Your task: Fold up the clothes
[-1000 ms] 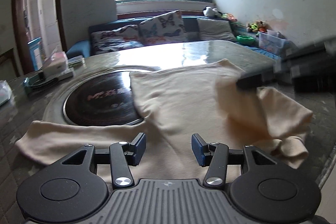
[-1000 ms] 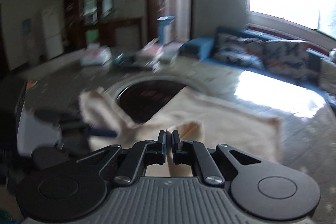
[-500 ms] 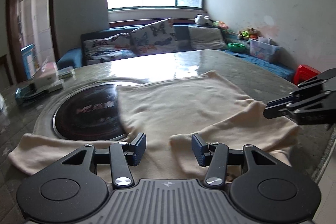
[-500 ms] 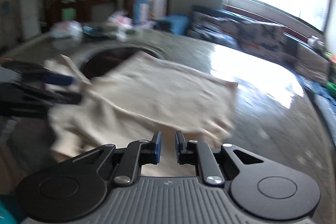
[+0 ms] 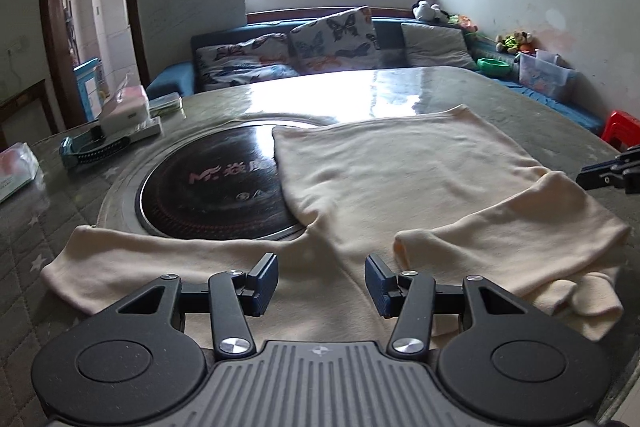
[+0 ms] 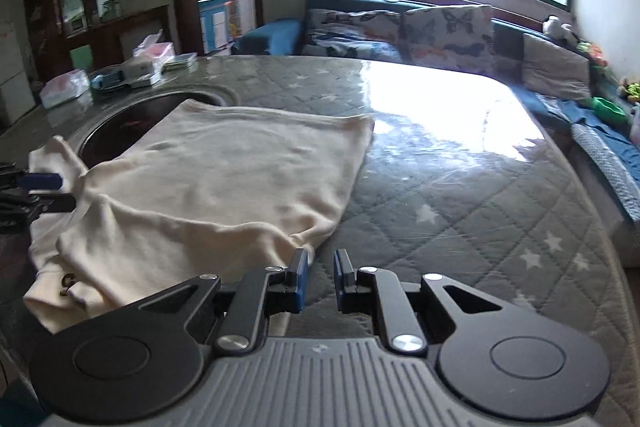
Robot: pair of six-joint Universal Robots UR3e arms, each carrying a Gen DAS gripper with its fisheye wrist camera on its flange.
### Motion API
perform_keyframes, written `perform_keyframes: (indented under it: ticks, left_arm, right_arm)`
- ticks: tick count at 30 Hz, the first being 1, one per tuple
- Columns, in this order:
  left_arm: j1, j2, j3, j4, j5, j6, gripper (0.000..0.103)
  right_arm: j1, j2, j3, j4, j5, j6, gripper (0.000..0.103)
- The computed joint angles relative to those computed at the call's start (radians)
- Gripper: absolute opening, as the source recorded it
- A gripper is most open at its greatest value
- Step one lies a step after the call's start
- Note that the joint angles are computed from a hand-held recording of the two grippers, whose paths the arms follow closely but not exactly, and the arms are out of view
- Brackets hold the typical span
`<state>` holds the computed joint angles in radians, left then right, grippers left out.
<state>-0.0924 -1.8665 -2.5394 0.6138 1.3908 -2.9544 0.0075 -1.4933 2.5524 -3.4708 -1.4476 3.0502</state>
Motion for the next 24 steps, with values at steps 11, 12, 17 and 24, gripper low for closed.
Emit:
perform_keyframes:
  ticks: [11,12,17,24]
  left_arm:
    - [-0.028,-0.010,0.024,-0.042,0.029,0.026,0.052]
    - [-0.032,-0.011,0.028,-0.045,0.036,0.023,0.053]
    - [-0.041,-0.014,0.033,-0.048,0.049,0.017,0.053]
    - [-0.042,-0.024,0.032,-0.034,0.048,0.026,0.054]
  right_arm:
    - [-0.043,0.063,-0.028,-0.010,0.123,-0.208,0.012]
    - [-0.043,0.064,-0.033,-0.002,0.131,-0.242,0.012]
    - [-0.046,0.066,-0.037,0.002,0.154,-0.334,0.002]
    - [-0.042,0.030,0.014,-0.089,0.061,-0.299,0.000]
